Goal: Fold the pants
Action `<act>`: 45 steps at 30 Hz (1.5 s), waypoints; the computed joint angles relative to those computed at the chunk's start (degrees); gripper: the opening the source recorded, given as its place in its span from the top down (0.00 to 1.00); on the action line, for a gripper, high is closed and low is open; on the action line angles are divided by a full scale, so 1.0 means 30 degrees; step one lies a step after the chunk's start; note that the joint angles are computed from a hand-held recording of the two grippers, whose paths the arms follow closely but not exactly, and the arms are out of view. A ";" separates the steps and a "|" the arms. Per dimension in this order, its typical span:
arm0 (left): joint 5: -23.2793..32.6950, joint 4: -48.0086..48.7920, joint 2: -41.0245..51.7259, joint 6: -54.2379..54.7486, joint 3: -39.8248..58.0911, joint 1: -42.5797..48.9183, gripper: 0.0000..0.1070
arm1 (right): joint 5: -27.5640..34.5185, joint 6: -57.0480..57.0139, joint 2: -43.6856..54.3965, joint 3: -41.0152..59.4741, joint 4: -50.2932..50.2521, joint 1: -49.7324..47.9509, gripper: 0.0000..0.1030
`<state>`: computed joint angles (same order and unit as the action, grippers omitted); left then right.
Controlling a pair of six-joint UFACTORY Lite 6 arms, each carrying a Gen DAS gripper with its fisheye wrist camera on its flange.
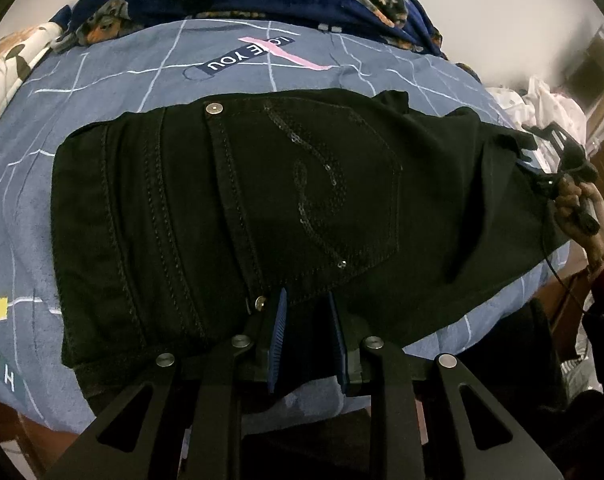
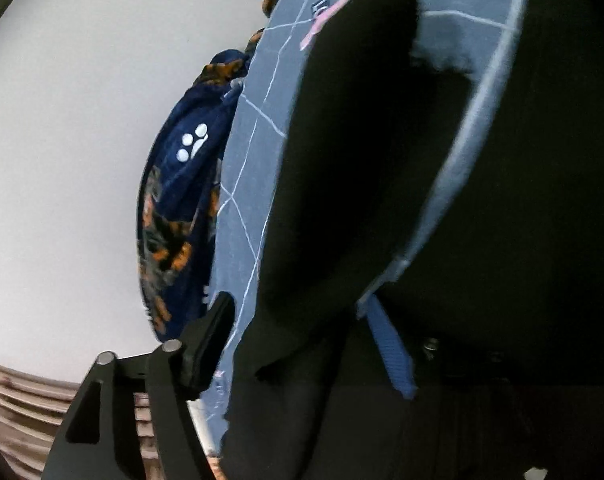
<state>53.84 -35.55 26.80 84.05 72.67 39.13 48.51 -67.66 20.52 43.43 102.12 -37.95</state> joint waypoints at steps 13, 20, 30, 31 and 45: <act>0.0034 -0.0151 0.0120 0.0125 0.0107 -0.0073 0.77 | 0.4529 -0.4580 -0.1070 -0.3397 0.4874 -0.3757 0.24; -0.0133 -0.0451 -0.0033 0.0355 -0.0197 0.0000 0.77 | 0.3274 -0.4428 0.0437 -0.2096 0.4472 -0.2788 0.83; 0.0046 -0.0101 0.0127 -0.0105 0.0168 -0.0189 0.77 | 0.4561 -0.2847 -0.4034 -0.5962 -0.0672 -0.9173 0.92; 0.0050 -0.0054 0.0123 -0.0106 0.0187 -0.0215 0.77 | 0.4749 -0.2471 -0.4682 -0.6303 -0.2013 -1.0574 0.92; -0.0540 -0.0222 -0.0481 0.0523 -0.0602 -0.0364 0.77 | 0.6059 -0.2747 -0.3836 -0.6199 -0.8171 -1.7239 0.93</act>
